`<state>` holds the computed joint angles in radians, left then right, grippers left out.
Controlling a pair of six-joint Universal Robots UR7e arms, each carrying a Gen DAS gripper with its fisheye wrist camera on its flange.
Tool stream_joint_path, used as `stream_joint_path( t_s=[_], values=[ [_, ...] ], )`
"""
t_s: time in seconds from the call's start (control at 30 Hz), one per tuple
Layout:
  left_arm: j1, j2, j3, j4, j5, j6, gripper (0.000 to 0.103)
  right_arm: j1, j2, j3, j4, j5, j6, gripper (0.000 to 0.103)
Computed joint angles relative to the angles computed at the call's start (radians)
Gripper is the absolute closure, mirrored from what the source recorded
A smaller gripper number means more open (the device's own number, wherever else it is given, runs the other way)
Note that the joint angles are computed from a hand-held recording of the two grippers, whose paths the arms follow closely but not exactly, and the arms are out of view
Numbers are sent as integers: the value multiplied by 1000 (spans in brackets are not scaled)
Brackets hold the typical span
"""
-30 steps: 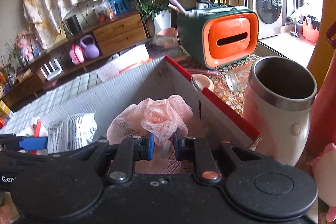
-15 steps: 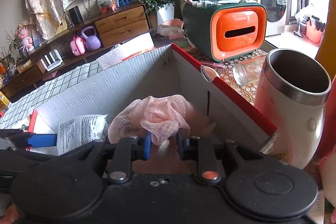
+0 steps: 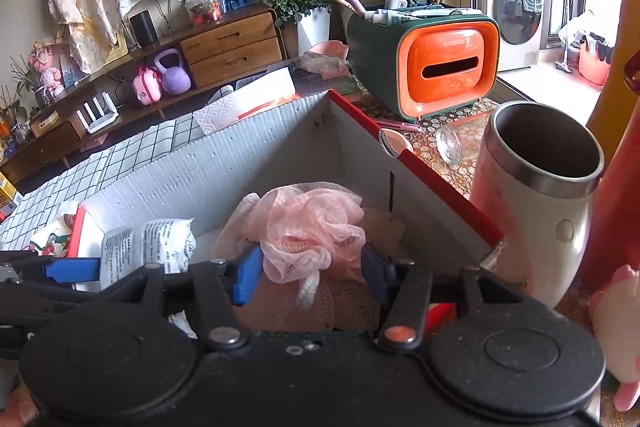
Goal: Organize soft objects
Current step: 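Lower the packet into the box with the left gripper while the right gripper lowers the puff, then open both grippers and withdraw them from the red box toward the table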
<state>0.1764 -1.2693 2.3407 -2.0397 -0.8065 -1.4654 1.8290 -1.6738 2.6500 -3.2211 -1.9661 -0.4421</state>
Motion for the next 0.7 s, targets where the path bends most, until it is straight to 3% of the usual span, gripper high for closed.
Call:
stream_joint_path(
  t_s=[0.37, 0.7],
  values=[
    [-79, -76, 3, 75, 12, -93, 14, 58, -76, 2, 67, -44, 7, 21],
    [-125, -99, -7, 158, 54, -147, 10, 64, -150, 16, 113, -17, 1, 15]
  ],
)
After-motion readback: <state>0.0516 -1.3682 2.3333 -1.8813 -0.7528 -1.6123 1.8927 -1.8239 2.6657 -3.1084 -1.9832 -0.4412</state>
